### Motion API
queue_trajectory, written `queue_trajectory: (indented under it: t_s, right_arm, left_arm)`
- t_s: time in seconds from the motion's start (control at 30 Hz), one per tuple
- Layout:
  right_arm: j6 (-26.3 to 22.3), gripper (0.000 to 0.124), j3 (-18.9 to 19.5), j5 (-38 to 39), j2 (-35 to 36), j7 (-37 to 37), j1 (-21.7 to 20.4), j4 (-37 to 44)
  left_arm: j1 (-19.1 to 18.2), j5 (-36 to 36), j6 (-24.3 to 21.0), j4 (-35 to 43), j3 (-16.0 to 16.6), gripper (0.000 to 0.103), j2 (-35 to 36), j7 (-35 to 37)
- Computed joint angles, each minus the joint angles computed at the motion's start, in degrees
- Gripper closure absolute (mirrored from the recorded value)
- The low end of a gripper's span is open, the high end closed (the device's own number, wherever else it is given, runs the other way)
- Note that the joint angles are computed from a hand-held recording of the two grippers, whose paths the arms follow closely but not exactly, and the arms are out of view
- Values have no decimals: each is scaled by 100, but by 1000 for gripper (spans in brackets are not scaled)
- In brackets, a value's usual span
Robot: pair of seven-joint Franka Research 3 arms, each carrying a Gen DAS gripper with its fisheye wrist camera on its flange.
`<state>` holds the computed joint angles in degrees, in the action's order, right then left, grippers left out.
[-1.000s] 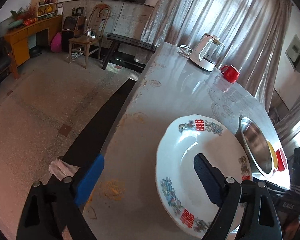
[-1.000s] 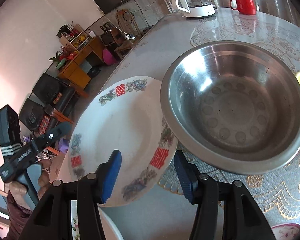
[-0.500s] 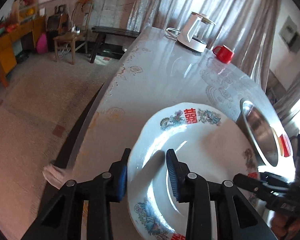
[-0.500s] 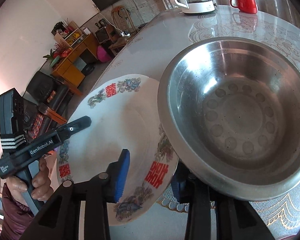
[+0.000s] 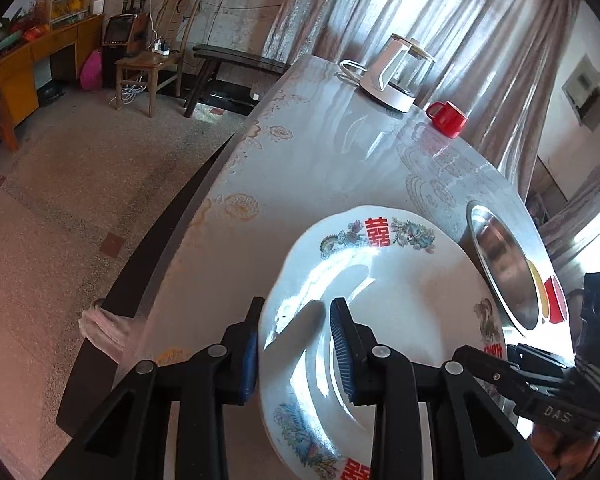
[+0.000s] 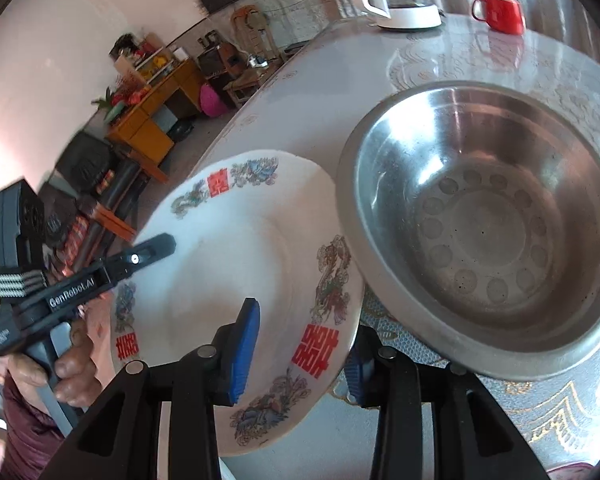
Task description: Organize plates and bowls
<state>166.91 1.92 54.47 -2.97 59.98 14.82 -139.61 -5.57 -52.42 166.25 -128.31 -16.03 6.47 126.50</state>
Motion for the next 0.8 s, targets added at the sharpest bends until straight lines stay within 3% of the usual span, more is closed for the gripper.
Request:
queue_trajectory:
  t_s: [0.1,0.27,0.53,0.8]
  right_arm:
    - [-8,85,-32,145,-115,-109,22,-103]
    - [-93,86,-98,556,-265,-385,52,-164]
    - [100,86,-97,730,-514,-530,186,-416]
    - [35,87,-262,1398,-845,-1148,345,-641]
  left_arm:
    - [-1,-345,-39,-149,-19,72,-180,369]
    - [-163,-446,-46,-272,108,72,-330,335]
    - [-470,-825,231,-595,243,72,-608,805]
    - [-822,-1526,452,-946,415,72,-988,1446]
